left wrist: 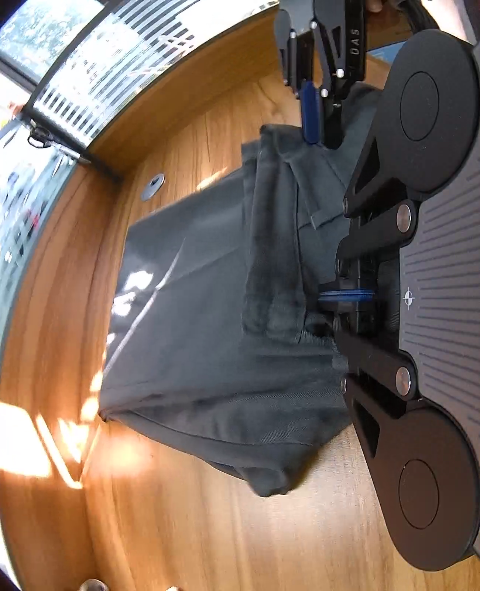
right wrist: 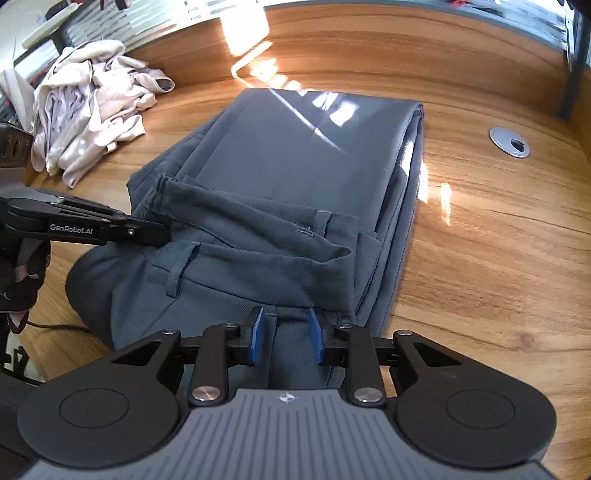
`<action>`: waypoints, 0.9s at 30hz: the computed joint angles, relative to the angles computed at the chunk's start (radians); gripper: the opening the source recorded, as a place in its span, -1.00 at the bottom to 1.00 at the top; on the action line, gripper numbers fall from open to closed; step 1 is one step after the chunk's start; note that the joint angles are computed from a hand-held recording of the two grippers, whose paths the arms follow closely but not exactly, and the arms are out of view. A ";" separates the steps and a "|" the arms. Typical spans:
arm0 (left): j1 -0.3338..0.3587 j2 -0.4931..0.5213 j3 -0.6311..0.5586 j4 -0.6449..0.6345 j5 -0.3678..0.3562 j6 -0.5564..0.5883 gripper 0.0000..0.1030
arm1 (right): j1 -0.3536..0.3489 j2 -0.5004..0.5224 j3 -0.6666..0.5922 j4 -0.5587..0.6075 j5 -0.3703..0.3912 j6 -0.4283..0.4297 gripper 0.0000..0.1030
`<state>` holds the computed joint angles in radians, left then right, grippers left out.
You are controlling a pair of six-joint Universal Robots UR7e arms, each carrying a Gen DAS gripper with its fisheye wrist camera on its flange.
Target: Fold clothes
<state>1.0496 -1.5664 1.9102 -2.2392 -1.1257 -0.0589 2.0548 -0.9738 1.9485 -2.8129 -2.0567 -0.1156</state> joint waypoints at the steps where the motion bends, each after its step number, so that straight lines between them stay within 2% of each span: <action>1: -0.009 -0.004 -0.002 -0.004 -0.001 0.019 -0.59 | 0.005 -0.002 -0.007 0.008 -0.002 0.002 -0.44; 7: -0.021 0.028 -0.022 -0.027 0.017 0.052 -0.55 | 0.030 0.018 -0.062 -0.033 0.005 -0.079 -0.39; 12: -0.010 0.077 -0.034 0.002 0.060 0.056 -0.59 | 0.008 0.070 -0.123 0.020 -0.022 -0.103 -0.40; 18: 0.006 0.064 -0.031 -0.007 0.030 0.042 -0.62 | -0.023 0.086 -0.113 0.019 -0.002 -0.141 -0.41; 21: -0.006 0.041 -0.035 -0.004 0.014 0.039 -0.49 | -0.012 0.073 -0.112 0.021 0.000 -0.136 -0.40; 24: -0.031 -0.018 -0.015 -0.022 0.006 0.065 -0.12 | 0.007 0.043 -0.089 0.002 -0.011 -0.151 -0.30; 27: -0.063 -0.074 -0.004 0.013 0.028 0.102 -0.07 | 0.023 -0.007 -0.046 -0.013 -0.008 -0.175 -0.22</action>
<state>0.9862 -1.6400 1.9063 -2.2260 -1.0977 0.0431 2.0780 -0.9811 1.9028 -2.8258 -2.0651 -0.2904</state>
